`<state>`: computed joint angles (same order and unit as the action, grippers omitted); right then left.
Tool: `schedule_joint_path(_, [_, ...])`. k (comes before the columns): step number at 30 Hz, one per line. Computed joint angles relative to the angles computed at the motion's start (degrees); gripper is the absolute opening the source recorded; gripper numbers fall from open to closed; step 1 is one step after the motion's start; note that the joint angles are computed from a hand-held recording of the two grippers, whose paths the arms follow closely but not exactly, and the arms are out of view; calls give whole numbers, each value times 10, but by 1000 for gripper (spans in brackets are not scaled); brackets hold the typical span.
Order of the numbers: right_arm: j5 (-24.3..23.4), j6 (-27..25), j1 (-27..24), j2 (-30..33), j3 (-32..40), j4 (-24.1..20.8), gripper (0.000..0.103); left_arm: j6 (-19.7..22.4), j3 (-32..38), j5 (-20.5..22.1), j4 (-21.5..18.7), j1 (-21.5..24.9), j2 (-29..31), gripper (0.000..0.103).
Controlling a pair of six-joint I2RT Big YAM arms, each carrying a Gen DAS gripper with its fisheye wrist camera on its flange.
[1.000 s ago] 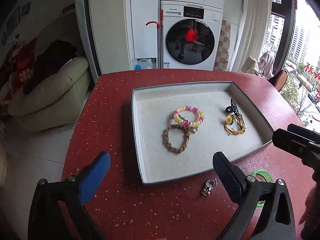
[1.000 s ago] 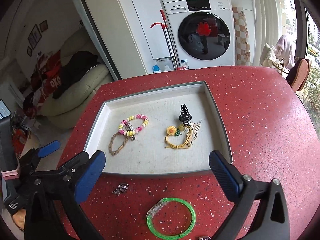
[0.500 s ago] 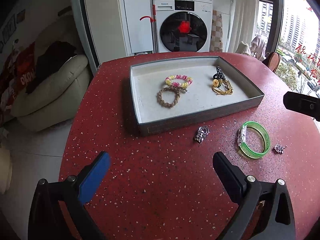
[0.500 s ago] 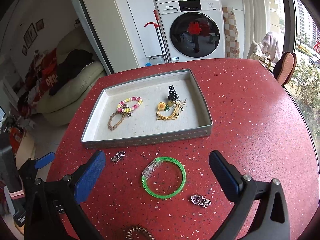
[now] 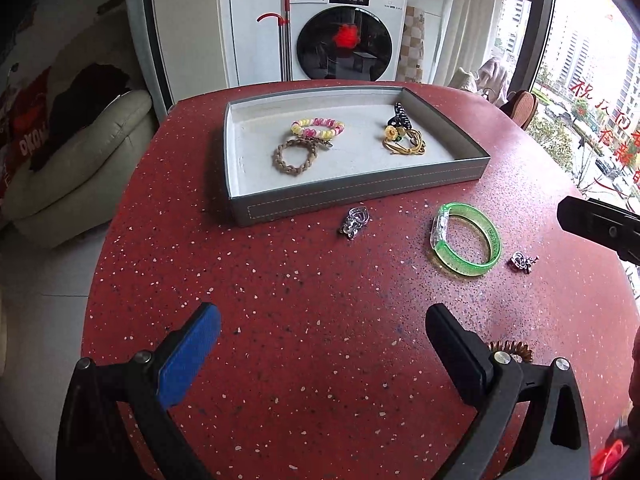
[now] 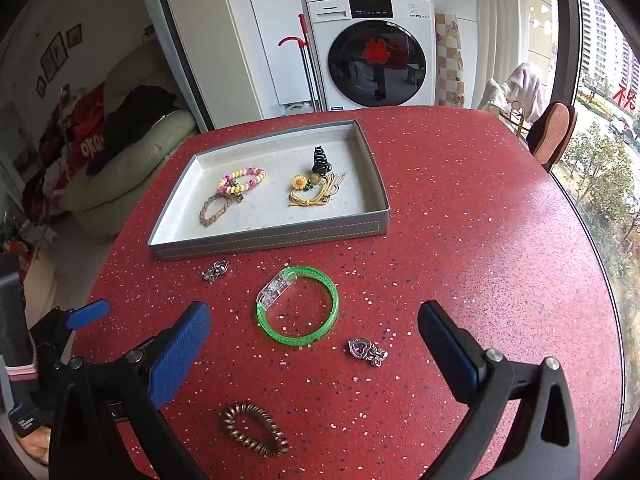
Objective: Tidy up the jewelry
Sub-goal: 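Withdraw both tools from the tray toward the remaining jewelry, then grasp the brown coiled hair tie with the left tool while the right tool grasps the heart pendant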
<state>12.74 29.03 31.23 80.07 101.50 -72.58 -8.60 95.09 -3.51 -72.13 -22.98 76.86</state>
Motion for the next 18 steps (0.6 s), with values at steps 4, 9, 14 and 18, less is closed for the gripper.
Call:
schedule_joint_path(4, [12, -2, 3, -21, -27, -5, 103, -1, -6, 2, -3, -5, -8, 103])
schedule_joint_path(9, [18, -1, -4, -45, -66, -16, 103, -5, -11, 13, -8, -10, -8, 103])
schedule_joint_path(14, [17, 9, -18, -57, -91, -20, 103, -6, 2, 25, -14, -19, 9, 103])
schedule_joint_path(18, [9, 4, -24, -60, -102, -13, 103, -19, 21, 31, -20, -20, 31, 103])
